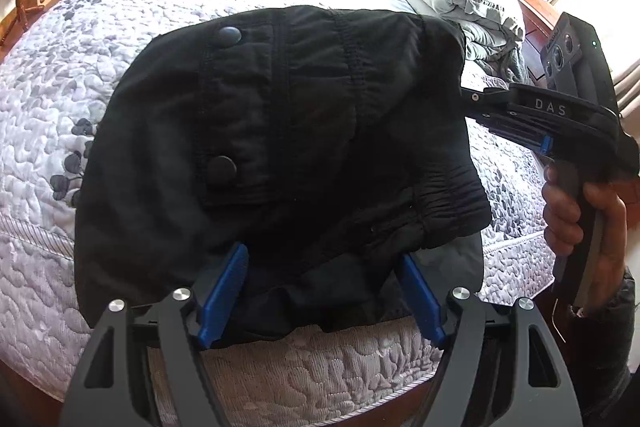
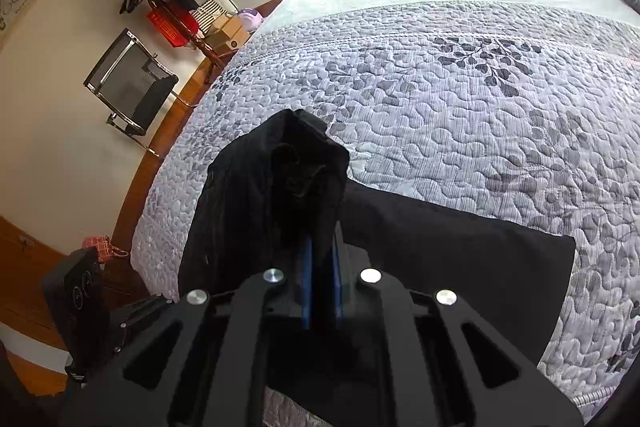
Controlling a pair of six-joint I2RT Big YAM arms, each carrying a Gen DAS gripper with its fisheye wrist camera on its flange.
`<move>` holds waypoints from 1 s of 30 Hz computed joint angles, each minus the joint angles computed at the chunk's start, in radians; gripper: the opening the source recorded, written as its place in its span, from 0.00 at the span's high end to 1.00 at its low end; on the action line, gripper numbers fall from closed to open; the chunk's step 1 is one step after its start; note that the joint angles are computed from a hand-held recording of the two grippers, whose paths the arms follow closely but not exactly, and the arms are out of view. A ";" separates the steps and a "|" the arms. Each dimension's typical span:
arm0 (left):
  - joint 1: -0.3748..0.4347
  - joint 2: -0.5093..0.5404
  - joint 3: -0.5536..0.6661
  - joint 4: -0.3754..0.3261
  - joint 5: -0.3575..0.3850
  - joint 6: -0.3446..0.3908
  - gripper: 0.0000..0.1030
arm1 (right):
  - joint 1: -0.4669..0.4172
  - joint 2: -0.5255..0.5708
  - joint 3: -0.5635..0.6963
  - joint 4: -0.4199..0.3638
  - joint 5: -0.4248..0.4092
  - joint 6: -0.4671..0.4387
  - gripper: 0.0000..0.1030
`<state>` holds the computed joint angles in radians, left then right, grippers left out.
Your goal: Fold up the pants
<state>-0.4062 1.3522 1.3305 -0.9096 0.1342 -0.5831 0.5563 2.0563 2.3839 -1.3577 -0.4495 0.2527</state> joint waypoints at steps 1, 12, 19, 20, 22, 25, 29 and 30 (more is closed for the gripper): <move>0.000 -0.005 0.000 -0.003 0.001 0.003 0.25 | -0.007 -0.025 -0.035 0.019 -0.006 0.010 0.94; -0.050 -0.008 0.055 -0.032 -0.011 0.058 0.23 | -0.109 -0.249 -0.342 0.160 -0.007 0.080 0.94; -0.090 0.027 0.105 -0.066 -0.027 0.067 0.23 | -0.143 -0.295 -0.476 0.166 0.036 0.082 0.94; -0.099 0.037 0.119 -0.068 -0.047 0.056 0.23 | -0.140 -0.293 -0.491 0.169 0.053 0.079 0.94; -0.102 0.038 0.122 -0.074 -0.068 0.041 0.23 | -0.132 -0.282 -0.508 0.161 0.105 0.070 0.94; -0.098 0.044 0.131 -0.085 -0.082 0.021 0.23 | -0.123 -0.274 -0.538 0.168 0.134 0.071 0.93; -0.086 0.040 0.123 -0.097 -0.094 0.013 0.23 | -0.128 -0.276 -0.549 0.181 0.119 0.090 0.93; -0.084 0.042 0.123 -0.100 -0.094 0.012 0.23 | -0.129 -0.277 -0.549 0.180 0.115 0.092 0.92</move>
<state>-0.4899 1.3938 1.4533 -1.0096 0.0405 -0.5707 0.4271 1.7792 1.8347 -1.1779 -0.3340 0.3443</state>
